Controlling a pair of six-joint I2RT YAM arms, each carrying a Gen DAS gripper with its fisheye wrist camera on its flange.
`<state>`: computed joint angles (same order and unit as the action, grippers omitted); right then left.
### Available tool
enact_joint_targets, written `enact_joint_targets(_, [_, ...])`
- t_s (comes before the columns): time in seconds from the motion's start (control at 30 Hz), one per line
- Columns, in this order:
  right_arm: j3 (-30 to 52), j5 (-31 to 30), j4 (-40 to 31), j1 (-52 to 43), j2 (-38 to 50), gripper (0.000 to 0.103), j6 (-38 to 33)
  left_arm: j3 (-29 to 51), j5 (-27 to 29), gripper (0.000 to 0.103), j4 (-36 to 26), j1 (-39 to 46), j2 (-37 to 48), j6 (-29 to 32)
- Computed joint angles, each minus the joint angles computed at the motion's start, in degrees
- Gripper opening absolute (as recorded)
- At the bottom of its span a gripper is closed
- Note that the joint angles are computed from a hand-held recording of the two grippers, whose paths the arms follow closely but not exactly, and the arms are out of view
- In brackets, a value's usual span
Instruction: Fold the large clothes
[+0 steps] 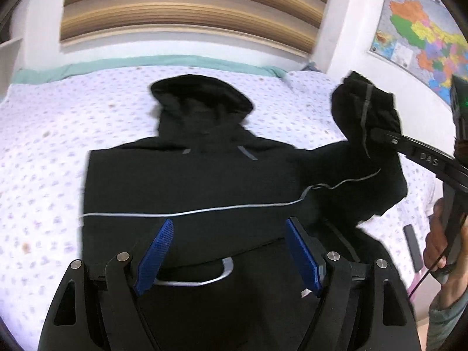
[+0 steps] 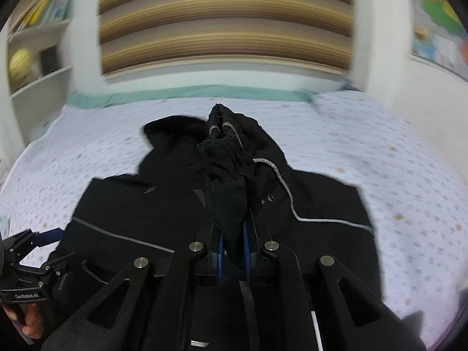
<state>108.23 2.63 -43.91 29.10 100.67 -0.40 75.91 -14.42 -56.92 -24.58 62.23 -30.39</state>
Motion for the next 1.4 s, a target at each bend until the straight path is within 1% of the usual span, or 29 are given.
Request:
enact_joint_targets(0.03, [0.7,0.6,0.1,2.9,1.3,0.012,0.5,-1.5,0.6,0.079,0.5,1.3,-1.6,0.8])
enact_joint_targets(0.1, [2.4,1.0,0.3,6.8,3.6,0.013,1.4,-5.7,3.8,0.079,2.5,5.2,-6.4,3.0])
enact_joint_targets(0.17, [3.5,1.0,1.3,10.5,6.5,0.013,1.7,-9.5,9.6,0.079,4.5,10.8,-11.1,5.1])
enact_joint_targets(0.23, [5.4,2.4,1.6,14.2,10.1,0.013,2.4,-12.0,13.2,0.079,5.8,14.9,-13.4,6.0])
enact_joint_targets(0.37, [11.6,1.9,0.5,18.1,19.5,0.013,4.8,-16.5,20.3,0.079,7.0,24.0,-14.6,9.4])
enact_joint_targets(0.4, [11.6,1.8,1.0,18.6,20.7,0.013,4.9,-17.6,22.1,0.079,7.4,26.0,-14.7,9.9])
enact_joint_targets(0.43, [14.4,1.7,0.5,19.4,24.8,0.013,5.1,-18.7,24.2,0.079,7.8,28.2,-15.0,10.5])
enact_joint_targets(0.5, [16.2,0.9,0.2,20.2,28.6,0.013,5.7,-20.9,28.7,0.079,8.4,33.2,-15.8,12.1])
enact_joint_targets(0.57, [19.2,1.4,-1.2,20.9,33.1,0.017,6.3,-22.1,31.7,0.079,8.4,36.5,-16.1,13.2])
enact_joint_targets(0.63, [20.0,2.3,-1.6,21.1,35.3,0.019,6.2,-22.8,34.4,0.079,8.9,39.5,-15.0,14.6])
enact_joint_targets(0.7, [17.5,1.5,0.9,20.9,34.6,0.023,6.0,-23.0,36.0,0.079,8.9,41.0,-14.0,15.7])
enact_joint_targets(0.73, [16.1,-1.2,1.4,20.0,33.6,0.025,6.1,-23.0,37.2,0.079,8.8,41.8,-13.6,16.2])
enact_joint_targets(0.77, [15.4,-4.5,1.4,19.1,32.8,0.032,6.5,-22.8,38.7,0.079,8.7,42.6,-13.0,16.5])
enact_joint_targets(0.8, [13.7,-8.5,1.8,17.8,31.4,0.039,7.3,-22.5,41.3,0.079,8.6,43.8,-12.4,16.9])
enact_joint_targets(0.83, [11.4,-11.8,2.6,16.4,29.4,0.042,8.4,-22.1,44.8,0.079,8.5,45.5,-11.6,17.3])
enact_joint_targets(0.87, [8.7,-14.2,3.9,15.4,27.2,0.045,9.3,-21.5,50.1,0.079,8.4,48.0,-10.3,17.4])
enact_joint_targets(0.9, [6.3,-16.0,5.1,14.5,25.2,0.045,9.8,-20.9,54.3,0.079,8.4,49.7,-8.9,17.3])
enact_joint_targets(0.93, [1.8,-17.5,7.2,13.2,21.5,0.045,10.2,-19.7,57.5,0.079,7.9,50.9,-6.8,17.0])
enact_joint_targets(0.97, [-1.2,-17.5,8.7,12.4,18.9,0.045,10.4,-18.1,58.4,0.079,7.7,51.2,-4.6,16.1])
enact_joint_targets(1.03, [-6.6,-16.8,10.9,10.3,13.7,0.046,10.3,-15.7,56.7,0.079,8.2,49.8,-1.7,14.0])
enact_joint_targets(1.07, [-9.4,-16.5,11.9,8.8,10.8,0.046,10.1,-14.2,55.0,0.079,8.6,48.3,-0.1,13.2])
enact_joint_targets(1.2, [-15.7,-12.8,14.0,2.5,2.9,0.046,9.8,-9.2,45.9,0.079,8.3,39.9,8.1,10.8])
enact_joint_targets(1.3, [-18.0,-9.0,15.4,-1.7,-0.5,0.046,8.3,-8.1,39.9,0.079,9.8,33.6,13.4,8.7])
enact_joint_targets(1.33, [-17.6,-8.3,14.8,-3.0,-0.6,0.046,8.0,-7.8,37.6,0.079,10.3,31.7,14.8,7.9])
enact_joint_targets(1.37, [-17.1,-8.0,14.2,-4.2,-0.5,0.046,7.9,-7.6,34.5,0.074,11.2,29.7,15.9,7.4])
enact_joint_targets(1.4, [-16.3,-7.9,13.5,-5.2,0.0,0.046,7.9,-7.8,32.0,0.041,12.1,28.1,16.3,7.5])
